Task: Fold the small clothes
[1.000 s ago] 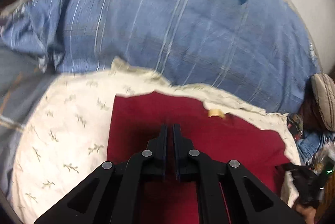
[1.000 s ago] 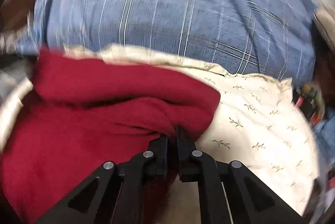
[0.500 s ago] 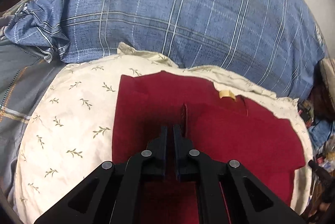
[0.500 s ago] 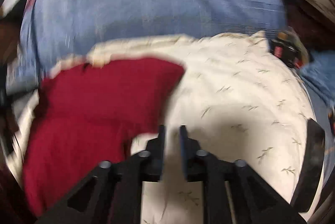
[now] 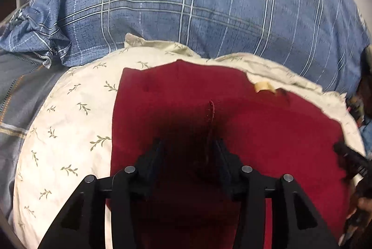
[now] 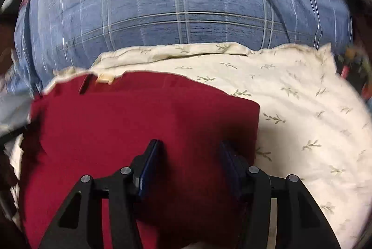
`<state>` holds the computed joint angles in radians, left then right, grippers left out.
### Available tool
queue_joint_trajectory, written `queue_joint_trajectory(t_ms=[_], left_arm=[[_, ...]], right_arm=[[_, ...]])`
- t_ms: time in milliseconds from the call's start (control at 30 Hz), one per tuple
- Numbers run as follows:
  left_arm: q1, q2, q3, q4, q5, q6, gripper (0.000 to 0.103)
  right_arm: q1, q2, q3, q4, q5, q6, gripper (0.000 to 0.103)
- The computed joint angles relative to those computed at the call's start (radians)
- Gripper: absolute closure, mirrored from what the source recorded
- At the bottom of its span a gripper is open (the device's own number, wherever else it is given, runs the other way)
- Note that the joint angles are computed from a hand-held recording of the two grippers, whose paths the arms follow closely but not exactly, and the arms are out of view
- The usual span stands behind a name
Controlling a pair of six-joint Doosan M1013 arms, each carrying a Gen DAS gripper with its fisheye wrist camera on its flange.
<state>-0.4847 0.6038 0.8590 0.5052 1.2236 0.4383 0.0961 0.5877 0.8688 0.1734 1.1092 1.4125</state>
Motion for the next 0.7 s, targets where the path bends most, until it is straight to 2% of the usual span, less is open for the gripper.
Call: queue_joint_trajectory(t_ms=[100, 200, 267, 400, 533, 600, 700], left_arm=[[-0.01, 0.012, -0.025, 0.027, 0.027, 0.014, 0.058], [-0.015, -0.019, 0.015, 0.047, -0.055, -0.034, 0.058], [-0.016, -0.03, 0.032, 0.067, -0.067, -0.06, 0.055], [-0.009, -0.006, 0.001, 0.043, 0.024, -0.04, 0.054], [-0.005, 0.006, -0.009, 0.041, 0.039, -0.047, 0.054], [-0.009, 0.011, -0.019, 0.049, 0.053, -0.036, 0.054], [-0.012, 0.013, -0.025, 0.058, 0.065, -0.033, 0.054]], right_arm=[[0.011, -0.005, -0.011, -0.046, 0.034, 0.012, 0.05], [0.011, -0.02, -0.012, -0.027, 0.038, 0.008, 0.047], [0.01, -0.04, 0.004, -0.012, 0.029, 0.006, 0.047], [0.017, -0.049, 0.015, -0.011, 0.04, -0.008, 0.047], [0.032, -0.053, 0.053, -0.07, 0.048, -0.045, 0.047], [0.033, -0.061, 0.066, -0.071, 0.03, -0.033, 0.047], [0.029, -0.065, 0.055, -0.048, 0.053, -0.023, 0.047]])
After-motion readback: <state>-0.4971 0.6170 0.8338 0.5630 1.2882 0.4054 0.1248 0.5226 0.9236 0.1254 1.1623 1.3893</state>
